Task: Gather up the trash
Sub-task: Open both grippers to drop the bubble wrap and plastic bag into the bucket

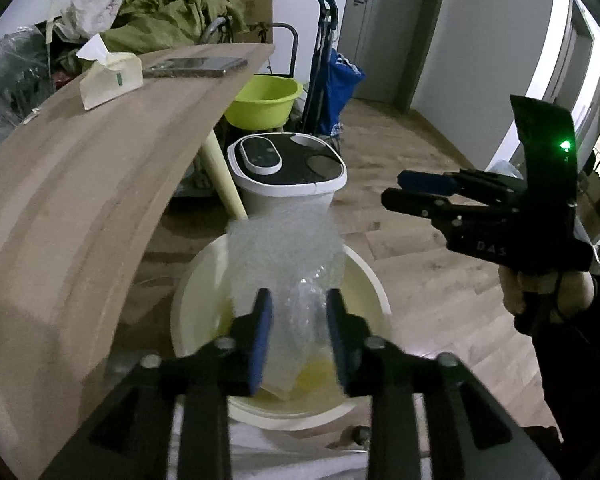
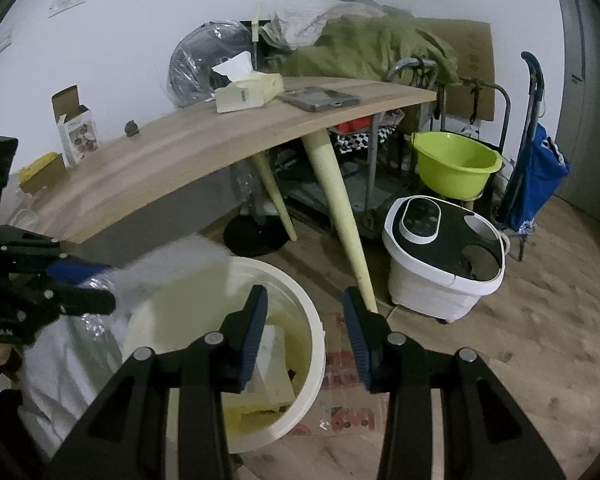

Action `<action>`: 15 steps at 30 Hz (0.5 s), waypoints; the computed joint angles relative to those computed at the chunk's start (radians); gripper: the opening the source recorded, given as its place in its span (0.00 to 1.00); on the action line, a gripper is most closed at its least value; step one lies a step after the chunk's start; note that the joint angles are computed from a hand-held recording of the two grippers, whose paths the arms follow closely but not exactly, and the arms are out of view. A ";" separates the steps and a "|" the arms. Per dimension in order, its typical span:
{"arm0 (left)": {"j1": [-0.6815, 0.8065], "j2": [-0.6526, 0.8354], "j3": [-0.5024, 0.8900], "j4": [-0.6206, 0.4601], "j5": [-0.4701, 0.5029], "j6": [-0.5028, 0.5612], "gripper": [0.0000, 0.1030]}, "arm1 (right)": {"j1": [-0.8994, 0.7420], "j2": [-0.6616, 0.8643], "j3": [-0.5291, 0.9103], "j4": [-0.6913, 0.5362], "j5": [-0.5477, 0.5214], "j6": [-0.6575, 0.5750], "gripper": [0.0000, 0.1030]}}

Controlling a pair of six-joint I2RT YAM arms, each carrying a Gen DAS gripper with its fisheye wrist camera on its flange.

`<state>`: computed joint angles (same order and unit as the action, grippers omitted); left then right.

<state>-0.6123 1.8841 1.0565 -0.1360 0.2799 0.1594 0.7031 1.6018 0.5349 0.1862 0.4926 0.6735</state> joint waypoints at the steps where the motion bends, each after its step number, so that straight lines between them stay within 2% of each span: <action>1: 0.002 0.000 -0.001 -0.001 0.006 -0.001 0.31 | 0.004 -0.002 0.000 -0.005 0.001 0.002 0.36; 4: 0.005 -0.010 -0.014 0.007 0.010 -0.003 0.34 | 0.016 -0.005 0.015 -0.029 0.009 0.006 0.36; 15: 0.075 -0.133 -0.112 0.070 0.032 -0.012 0.35 | 0.077 0.014 0.133 -0.119 0.030 -0.017 0.36</action>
<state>-0.5370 1.7506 0.9446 -0.0665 0.3123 0.1471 0.7802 1.6162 0.6675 0.0670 0.5223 0.6564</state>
